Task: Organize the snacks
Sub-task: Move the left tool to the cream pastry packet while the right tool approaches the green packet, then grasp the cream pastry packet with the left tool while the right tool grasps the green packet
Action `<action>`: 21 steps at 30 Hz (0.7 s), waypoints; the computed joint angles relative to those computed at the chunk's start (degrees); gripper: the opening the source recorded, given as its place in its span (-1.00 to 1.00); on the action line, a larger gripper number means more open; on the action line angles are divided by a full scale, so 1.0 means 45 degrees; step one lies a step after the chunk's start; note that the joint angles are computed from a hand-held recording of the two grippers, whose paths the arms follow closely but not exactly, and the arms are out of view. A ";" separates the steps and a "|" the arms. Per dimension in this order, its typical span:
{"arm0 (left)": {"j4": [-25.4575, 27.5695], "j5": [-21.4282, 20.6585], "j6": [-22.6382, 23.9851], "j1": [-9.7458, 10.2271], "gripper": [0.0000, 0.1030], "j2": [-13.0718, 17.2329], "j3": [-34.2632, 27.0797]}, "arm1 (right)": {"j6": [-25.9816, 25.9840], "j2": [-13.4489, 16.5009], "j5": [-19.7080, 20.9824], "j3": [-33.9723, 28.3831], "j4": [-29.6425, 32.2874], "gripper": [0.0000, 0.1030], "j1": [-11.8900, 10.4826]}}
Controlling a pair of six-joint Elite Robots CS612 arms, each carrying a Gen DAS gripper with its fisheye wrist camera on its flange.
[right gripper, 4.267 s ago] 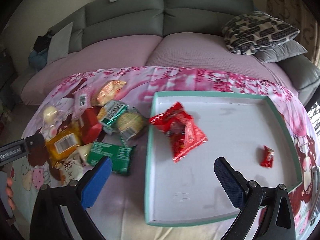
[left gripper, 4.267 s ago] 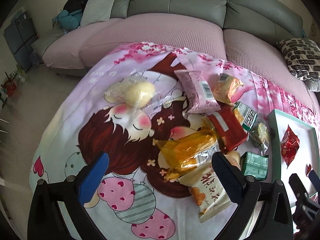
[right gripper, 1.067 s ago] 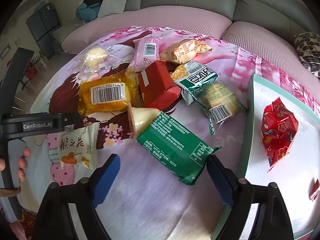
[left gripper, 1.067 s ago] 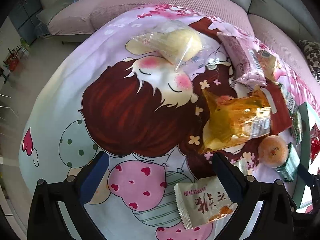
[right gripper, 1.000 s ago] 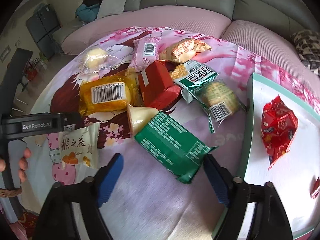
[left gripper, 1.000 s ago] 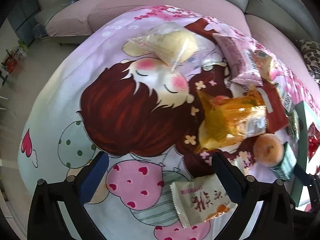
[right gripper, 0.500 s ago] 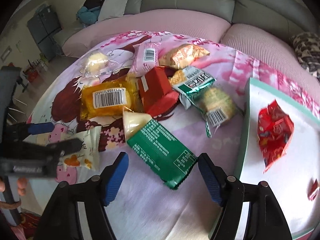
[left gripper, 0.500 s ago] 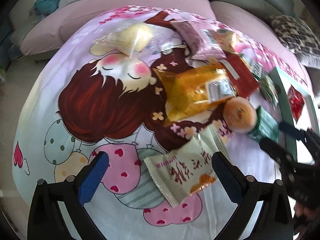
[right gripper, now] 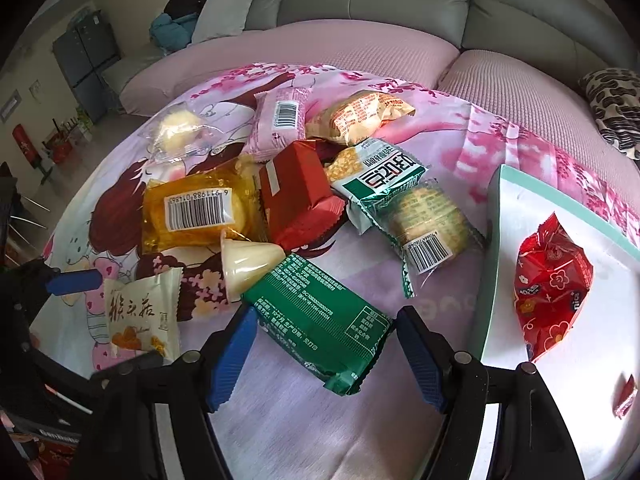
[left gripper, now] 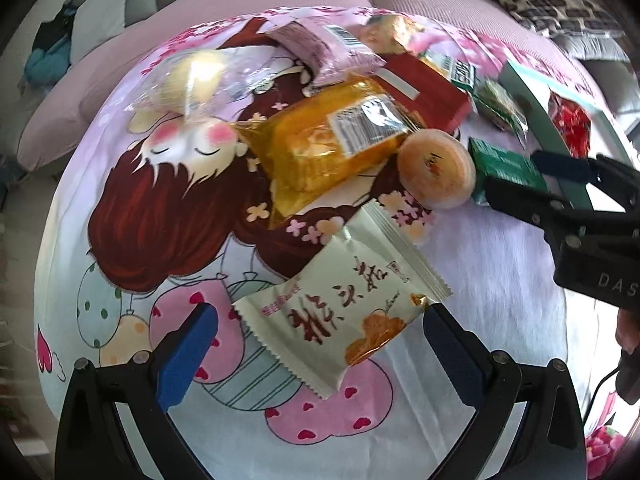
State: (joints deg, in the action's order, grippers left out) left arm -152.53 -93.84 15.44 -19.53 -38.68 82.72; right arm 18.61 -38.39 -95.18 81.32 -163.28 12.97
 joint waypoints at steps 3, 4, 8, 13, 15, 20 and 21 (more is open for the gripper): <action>-0.0037 0.0432 -0.0367 -0.0233 0.99 0.0255 -0.0319 | 0.0045 0.0054 0.0023 -0.0053 0.0015 0.45 -0.0029; 0.0007 0.0566 -0.0636 -0.0277 0.99 0.0334 -0.0462 | 0.0053 0.0062 0.0006 -0.0062 0.0028 0.45 -0.0029; -0.0010 0.0896 -0.1842 -0.0264 0.99 0.0464 -0.0683 | 0.0042 0.0091 -0.0218 -0.0115 0.0126 0.45 0.0018; 0.0294 0.1646 -0.2981 -0.0306 0.99 0.0561 -0.0868 | 0.0126 0.0152 -0.0279 -0.0157 0.0030 0.47 0.0007; 0.0562 0.1353 -0.3340 -0.0275 0.99 0.0601 -0.0971 | 0.0087 0.0192 -0.0293 -0.0197 0.0005 0.47 0.0002; 0.0475 0.1305 -0.3288 -0.0391 0.99 0.0652 -0.0964 | -0.0060 0.0262 -0.0312 -0.0254 -0.0075 0.49 -0.0003; 0.0392 0.1312 -0.3296 -0.0418 0.99 0.0663 -0.0935 | -0.0070 0.0275 -0.0304 -0.0262 -0.0073 0.50 -0.0007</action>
State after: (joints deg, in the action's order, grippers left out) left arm -150.77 -87.94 0.61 -21.41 -35.70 78.51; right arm 18.30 -37.15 -96.55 80.14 -163.61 12.94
